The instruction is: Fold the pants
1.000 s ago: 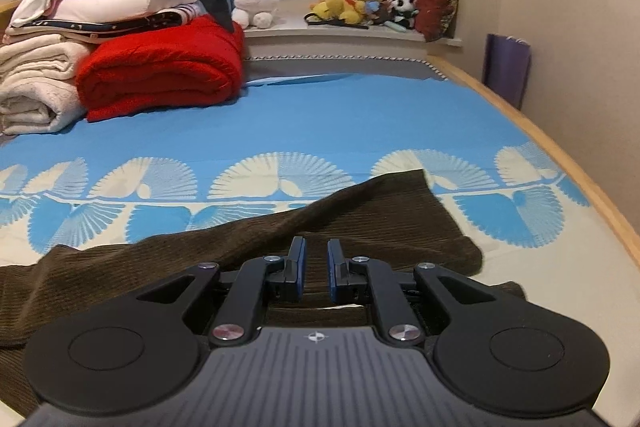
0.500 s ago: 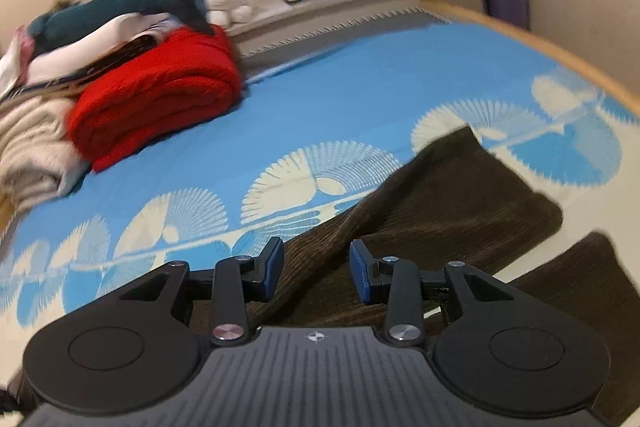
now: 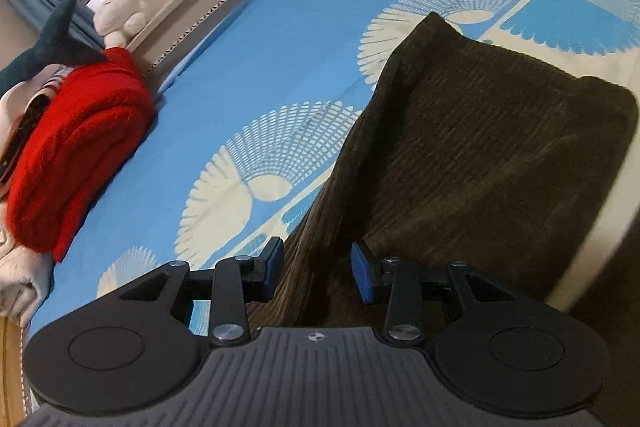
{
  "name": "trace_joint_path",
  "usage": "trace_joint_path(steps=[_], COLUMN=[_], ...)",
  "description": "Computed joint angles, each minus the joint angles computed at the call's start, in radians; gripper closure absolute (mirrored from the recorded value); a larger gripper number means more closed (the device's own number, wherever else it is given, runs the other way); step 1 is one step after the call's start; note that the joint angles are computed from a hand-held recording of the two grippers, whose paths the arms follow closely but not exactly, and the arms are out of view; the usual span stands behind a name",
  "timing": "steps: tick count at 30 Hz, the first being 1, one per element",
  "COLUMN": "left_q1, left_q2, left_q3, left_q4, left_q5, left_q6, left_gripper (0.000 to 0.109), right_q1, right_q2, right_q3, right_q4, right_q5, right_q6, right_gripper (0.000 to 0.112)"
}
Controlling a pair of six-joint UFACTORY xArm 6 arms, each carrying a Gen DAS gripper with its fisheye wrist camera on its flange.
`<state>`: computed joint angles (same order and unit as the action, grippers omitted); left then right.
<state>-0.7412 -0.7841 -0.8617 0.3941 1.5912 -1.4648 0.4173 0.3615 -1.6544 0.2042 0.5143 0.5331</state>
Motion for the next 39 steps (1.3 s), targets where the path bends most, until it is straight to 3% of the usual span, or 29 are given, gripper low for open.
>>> trace_joint_path(steps=[5, 7, 8, 12, 17, 22, 25, 28, 30, 32, 34, 39], left_q1=[0.017, 0.024, 0.029, 0.035, -0.007, -0.149, -0.258, -0.334, -0.297, -0.249, -0.234, -0.229], left_q2=[-0.011, -0.015, -0.015, -0.017, -0.065, -0.111, -0.133, -0.168, -0.191, -0.205, -0.182, -0.161], left_q3=[0.012, 0.012, 0.012, 0.006, 0.001, -0.020, -0.037, -0.033, -0.005, 0.018, 0.010, -0.021], left_q4=[-0.013, -0.018, -0.020, -0.016, 0.034, 0.105, 0.123, 0.102, 0.028, -0.029, -0.036, -0.019], left_q5=[-0.015, -0.019, -0.021, -0.017, 0.004, 0.096, 0.182, 0.255, 0.234, 0.205, 0.214, 0.274], left_q6=[0.015, 0.019, 0.021, 0.022, -0.034, -0.120, -0.177, -0.236, -0.203, -0.186, -0.151, -0.206], left_gripper=[0.088, 0.088, 0.089, 0.089, 0.091, 0.093, 0.093, 0.093, 0.092, 0.089, 0.083, 0.065], right_q1=[0.006, 0.008, 0.008, 0.000, -0.009, -0.035, -0.055, -0.092, -0.140, -0.202, -0.244, -0.396], right_q2=[0.086, 0.093, 0.092, 0.043, -0.136, -0.441, -0.627, -0.752, -0.766, -0.768, -0.774, -0.797], right_q3=[-0.081, -0.088, -0.091, -0.056, 0.067, 0.319, 0.462, 0.557, 0.574, 0.597, 0.611, 0.646], right_q4=[-0.009, -0.056, -0.077, -0.079, -0.090, -0.100, -0.098, -0.034, 0.055, 0.116, 0.078, -0.041], right_q5=[-0.003, 0.005, 0.009, -0.009, 0.017, 0.063, 0.157, 0.341, 0.524, 0.622, 0.601, 0.367], right_q6=[0.004, 0.016, 0.025, 0.046, 0.054, 0.028, -0.039, -0.138, -0.252, -0.274, -0.273, -0.106], right_gripper=[0.073, 0.098, 0.104, 0.109, 0.109, 0.109, 0.109, 0.109, 0.109, 0.107, 0.106, 0.104])
